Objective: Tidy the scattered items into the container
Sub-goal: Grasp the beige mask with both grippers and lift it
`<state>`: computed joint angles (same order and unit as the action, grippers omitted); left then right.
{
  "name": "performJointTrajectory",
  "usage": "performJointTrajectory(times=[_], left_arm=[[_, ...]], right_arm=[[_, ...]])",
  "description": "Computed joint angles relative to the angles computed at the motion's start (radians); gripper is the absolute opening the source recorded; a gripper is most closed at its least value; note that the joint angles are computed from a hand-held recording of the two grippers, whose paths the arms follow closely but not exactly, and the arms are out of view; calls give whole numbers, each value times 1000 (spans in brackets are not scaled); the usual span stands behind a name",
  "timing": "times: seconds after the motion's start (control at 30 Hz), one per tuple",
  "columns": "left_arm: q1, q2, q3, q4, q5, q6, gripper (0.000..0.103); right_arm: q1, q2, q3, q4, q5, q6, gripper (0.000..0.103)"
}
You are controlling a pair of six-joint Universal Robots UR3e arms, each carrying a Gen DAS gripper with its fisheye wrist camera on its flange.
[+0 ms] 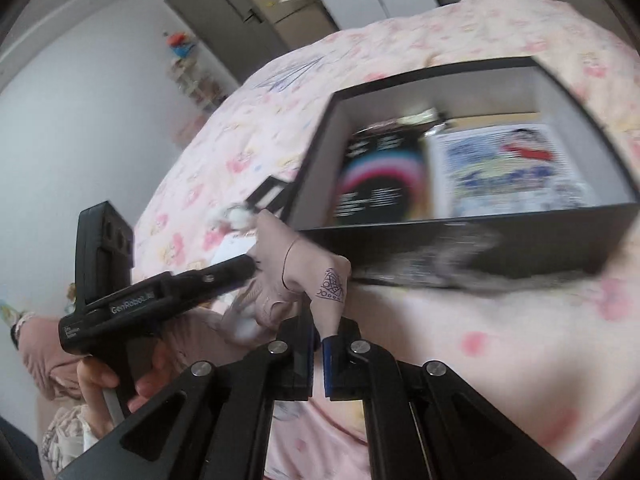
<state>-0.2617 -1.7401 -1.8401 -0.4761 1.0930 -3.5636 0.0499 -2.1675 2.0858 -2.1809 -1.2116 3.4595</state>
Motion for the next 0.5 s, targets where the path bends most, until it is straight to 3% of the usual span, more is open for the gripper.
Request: performJointTrajectory(times=[0.07, 0.13, 0.17, 0.23, 0.3, 0.4, 0.43, 0.5], left_arm=[[-22, -8, 22, -17, 46, -12, 64], [-39, -17, 45, -47, 76, -8, 64], [-49, -23, 60, -66, 92, -2, 64], [-65, -39, 90, -106, 105, 20, 66], [-84, -73, 149, -182, 113, 54, 69], [-143, -157, 306, -351, 212, 75, 70], [-156, -183, 349, -396, 224, 85, 70], [-149, -212, 381, -432, 158, 125, 63]], right_arm=[[-38, -70, 9, 99, -61, -27, 3], [-156, -167, 14, 281, -12, -120, 3], [-164, -174, 3, 330, -40, -121, 6], [-59, -111, -48, 345, -222, -57, 20], [-12, -106, -59, 311, -290, -45, 44], [-69, -161, -17, 229, -181, -90, 64], [-73, -147, 3, 177, -142, -96, 65], [-66, -70, 42, 67, -79, -120, 66]])
